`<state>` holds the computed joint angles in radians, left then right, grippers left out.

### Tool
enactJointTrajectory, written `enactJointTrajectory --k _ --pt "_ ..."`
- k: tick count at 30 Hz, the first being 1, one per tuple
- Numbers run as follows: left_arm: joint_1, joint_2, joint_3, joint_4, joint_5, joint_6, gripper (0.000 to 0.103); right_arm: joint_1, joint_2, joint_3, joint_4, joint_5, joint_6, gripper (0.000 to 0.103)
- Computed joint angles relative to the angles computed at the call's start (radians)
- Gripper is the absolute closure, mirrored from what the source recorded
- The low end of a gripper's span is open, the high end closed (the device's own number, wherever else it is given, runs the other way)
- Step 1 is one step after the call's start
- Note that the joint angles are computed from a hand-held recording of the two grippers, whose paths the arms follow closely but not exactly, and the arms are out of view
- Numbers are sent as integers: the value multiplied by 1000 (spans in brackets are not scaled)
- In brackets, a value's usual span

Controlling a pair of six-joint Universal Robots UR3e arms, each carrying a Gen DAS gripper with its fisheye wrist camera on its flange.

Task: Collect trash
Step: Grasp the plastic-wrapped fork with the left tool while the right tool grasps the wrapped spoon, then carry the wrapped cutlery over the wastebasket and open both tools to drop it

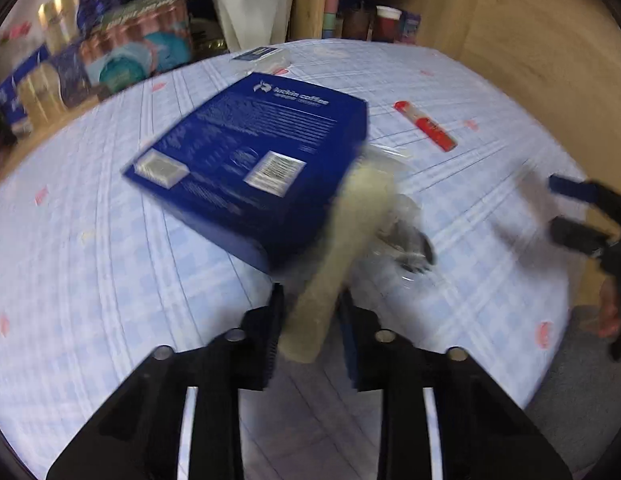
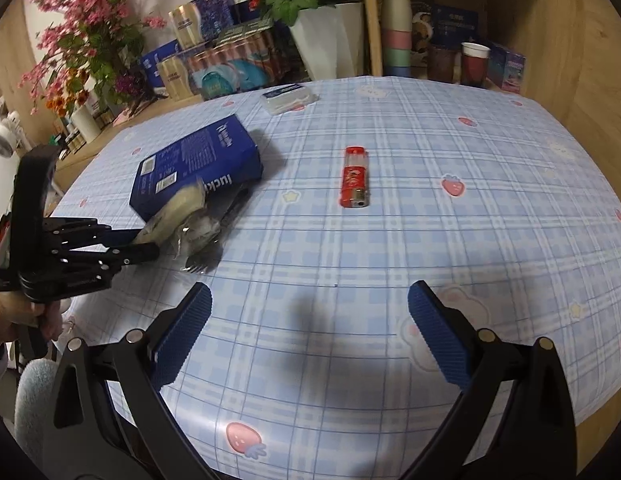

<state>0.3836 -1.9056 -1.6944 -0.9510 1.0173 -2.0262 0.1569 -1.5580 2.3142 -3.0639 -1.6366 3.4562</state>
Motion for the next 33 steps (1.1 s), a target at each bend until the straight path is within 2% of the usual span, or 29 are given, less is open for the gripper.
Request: enactJointTrajectory --k 6,11,14,16,20,23,27,30,33 --pt "150 157 -110 -155 -120 86 85 66 114 -136 28 -10 -76 6" --pt "290 272 -174 -241 -221 95 85 122 263 -345 91 -14 -174 9" --pt "377 314 -174 -339 -267 76 85 145 357 -499 180 -29 -218 20" --pt "430 356 -205 -347 -288 73 85 155 416 -600 243 -30 -241 27" --pt "506 411 -218 -425 -313 105 85 167 539 -794 367 -17 -292 31" --pt "546 451 -246 -430 -328 125 85 168 601 -888 444 -5 -304 39" --pt "594 453 -233 -496 -343 154 85 158 609 -896 468 16 -281 48" --pt "608 457 -237 -502 -349 159 85 158 587 -866 457 13 -265 61" --pt "623 471 -240 -531 -356 180 85 159 534 -782 383 15 -236 64"
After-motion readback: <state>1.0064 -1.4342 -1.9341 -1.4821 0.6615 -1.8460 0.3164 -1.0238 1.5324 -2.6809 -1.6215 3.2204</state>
